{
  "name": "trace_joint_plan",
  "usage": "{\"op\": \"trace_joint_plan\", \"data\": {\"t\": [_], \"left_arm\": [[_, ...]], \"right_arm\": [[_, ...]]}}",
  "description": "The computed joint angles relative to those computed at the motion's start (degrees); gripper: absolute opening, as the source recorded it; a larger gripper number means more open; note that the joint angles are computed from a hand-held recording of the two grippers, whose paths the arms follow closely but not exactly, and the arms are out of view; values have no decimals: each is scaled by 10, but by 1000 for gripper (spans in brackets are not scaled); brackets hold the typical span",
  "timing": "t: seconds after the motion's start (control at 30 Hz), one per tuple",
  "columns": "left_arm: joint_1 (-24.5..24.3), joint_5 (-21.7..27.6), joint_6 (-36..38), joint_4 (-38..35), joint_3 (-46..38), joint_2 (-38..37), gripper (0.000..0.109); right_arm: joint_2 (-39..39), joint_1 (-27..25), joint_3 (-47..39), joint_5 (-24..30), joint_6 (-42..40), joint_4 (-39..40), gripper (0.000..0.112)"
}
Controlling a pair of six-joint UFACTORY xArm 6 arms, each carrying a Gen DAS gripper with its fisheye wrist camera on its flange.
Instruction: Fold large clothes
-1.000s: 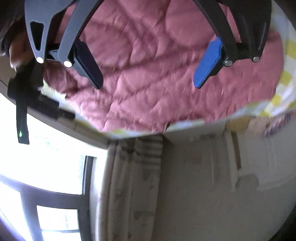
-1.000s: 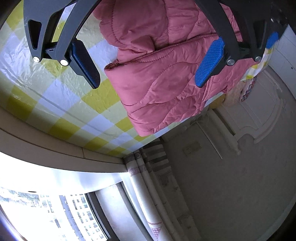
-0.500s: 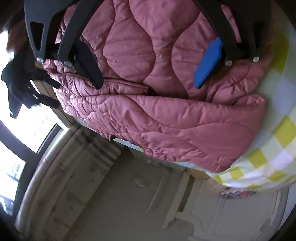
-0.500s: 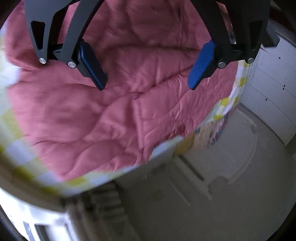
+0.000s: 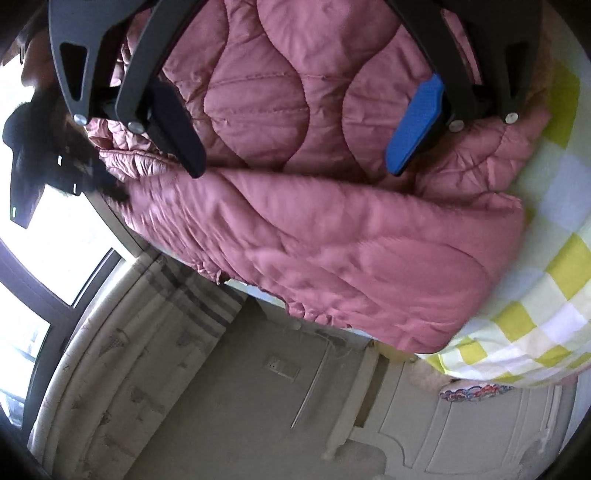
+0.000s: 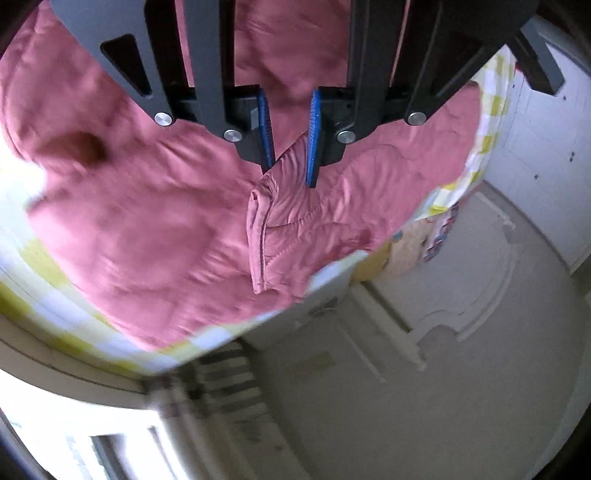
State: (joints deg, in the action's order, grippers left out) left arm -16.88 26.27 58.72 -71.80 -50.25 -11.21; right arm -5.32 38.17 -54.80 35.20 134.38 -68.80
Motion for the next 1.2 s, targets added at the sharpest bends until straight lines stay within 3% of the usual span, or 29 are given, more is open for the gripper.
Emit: {"op": "trace_joint_plan", "data": {"t": [0.13, 0.27, 0.37, 0.43, 0.5, 0.63, 0.7, 0.77, 0.87, 0.9, 0.93, 0.97, 1.03, 1.1, 1.2], "left_arm": [[-4, -1, 38, -32, 6, -15, 97], [3, 1, 54, -62, -9, -40, 97], [11, 3, 6, -1, -62, -3, 100], [20, 5, -67, 63, -98, 41, 99], [50, 58, -98, 50, -108, 65, 98], [70, 113, -27, 15, -71, 47, 98], [75, 142, -5, 21, -59, 38, 98], [82, 176, 11, 21, -55, 29, 98], [95, 233, 60, 5, -36, -2, 98], [99, 248, 84, 1, -25, -18, 98], [100, 253, 105, -2, -16, -32, 98], [98, 240, 137, -11, -6, -53, 99], [89, 178, 165, -26, -3, -72, 100], [92, 148, 132, -26, -31, -54, 100], [113, 119, -6, -7, -108, 17, 100]], "right_arm": [[10, -26, 23, -49, 22, -13, 20], [35, -12, -9, -22, -44, 13, 20], [34, -5, -9, -17, -43, 5, 21], [32, 1, -8, -4, -44, 5, 21], [38, 10, -18, 30, -70, 34, 20], [37, -6, -12, -5, -46, 11, 21], [28, -20, 2, -45, -12, -19, 29], [23, -35, 12, -90, 65, -90, 53], [23, -25, 4, -61, 53, -95, 53], [31, -27, -5, -65, 26, -81, 51], [40, -22, -15, -52, -10, -54, 42], [45, -16, -23, -38, -29, -38, 23], [44, -8, -25, -12, -28, -34, 14], [35, 7, -18, 28, -3, -37, 11], [19, 11, 2, 44, 44, -50, 11]]}}
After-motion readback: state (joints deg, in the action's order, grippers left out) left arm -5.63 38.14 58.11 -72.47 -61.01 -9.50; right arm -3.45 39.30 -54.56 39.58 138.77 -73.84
